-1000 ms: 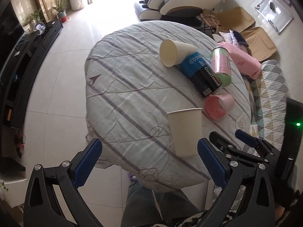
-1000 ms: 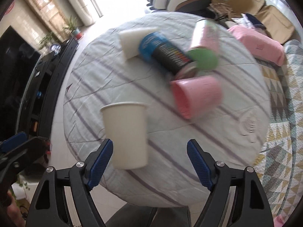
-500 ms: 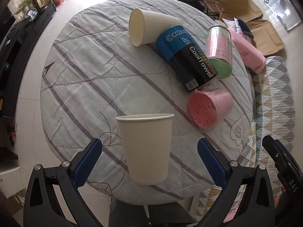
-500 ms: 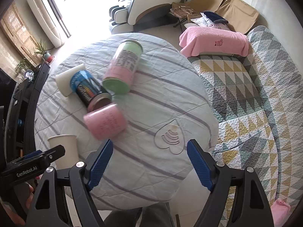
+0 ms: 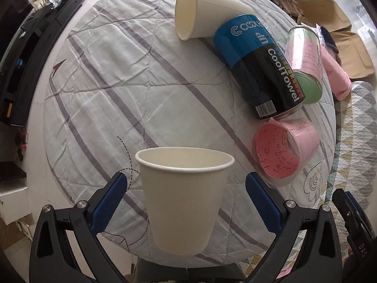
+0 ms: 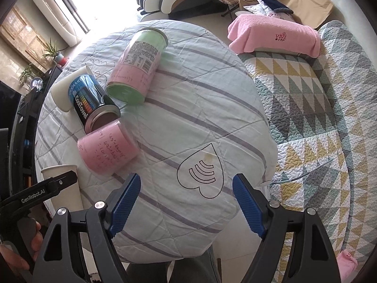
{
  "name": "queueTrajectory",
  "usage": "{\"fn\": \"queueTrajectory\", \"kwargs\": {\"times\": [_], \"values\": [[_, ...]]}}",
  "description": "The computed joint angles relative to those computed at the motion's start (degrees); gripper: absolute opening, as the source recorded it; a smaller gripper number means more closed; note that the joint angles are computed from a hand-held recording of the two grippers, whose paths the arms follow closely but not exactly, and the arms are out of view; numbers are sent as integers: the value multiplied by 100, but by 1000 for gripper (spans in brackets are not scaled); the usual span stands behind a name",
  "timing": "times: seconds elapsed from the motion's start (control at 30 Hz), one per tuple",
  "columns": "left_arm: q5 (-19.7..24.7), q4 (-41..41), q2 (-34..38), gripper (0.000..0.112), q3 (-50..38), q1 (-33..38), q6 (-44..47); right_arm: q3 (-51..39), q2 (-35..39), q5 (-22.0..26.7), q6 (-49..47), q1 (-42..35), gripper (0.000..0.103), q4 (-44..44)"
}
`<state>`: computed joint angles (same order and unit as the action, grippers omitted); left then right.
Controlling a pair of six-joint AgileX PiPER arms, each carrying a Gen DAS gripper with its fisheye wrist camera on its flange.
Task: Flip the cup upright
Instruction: 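Close the left gripper on the white cup while the right gripper releases it, then lower the white cup upright onto the table with the left gripper and open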
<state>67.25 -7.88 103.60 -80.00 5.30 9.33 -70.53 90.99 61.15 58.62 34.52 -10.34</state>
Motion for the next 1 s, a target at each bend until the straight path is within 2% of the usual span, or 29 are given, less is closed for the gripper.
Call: {"fn": "queueTrajectory", "kwargs": {"times": [0.03, 0.07, 0.1, 0.13, 0.2, 0.53, 0.87, 1.0], "values": [[-208, 171, -77, 91, 123, -73, -130, 12, 5, -36, -54, -34, 82, 41], [-447, 346, -158, 77, 258, -164, -203, 18, 14, -60, -95, -65, 82, 74], [-532, 453, -172, 69, 304, -220, -228, 18, 20, -82, -139, -102, 82, 111], [-549, 331, -196, 68, 323, -176, -176, 21, 21, -108, -172, -133, 82, 147], [-484, 75, -221, 68, 296, -64, -50, 18, 8, -126, -187, -163, 82, 145], [-274, 33, -257, 68, -106, 76, 18, -8, -20, -141, -117, -193, 82, 175], [-480, -526, -501, 71, -569, 158, 623, -118, -61, 13, 237, -4, 82, -48], [-742, -804, -674, 71, -343, 236, 993, -95, -56, 10, 337, 73, 82, -67]]}}
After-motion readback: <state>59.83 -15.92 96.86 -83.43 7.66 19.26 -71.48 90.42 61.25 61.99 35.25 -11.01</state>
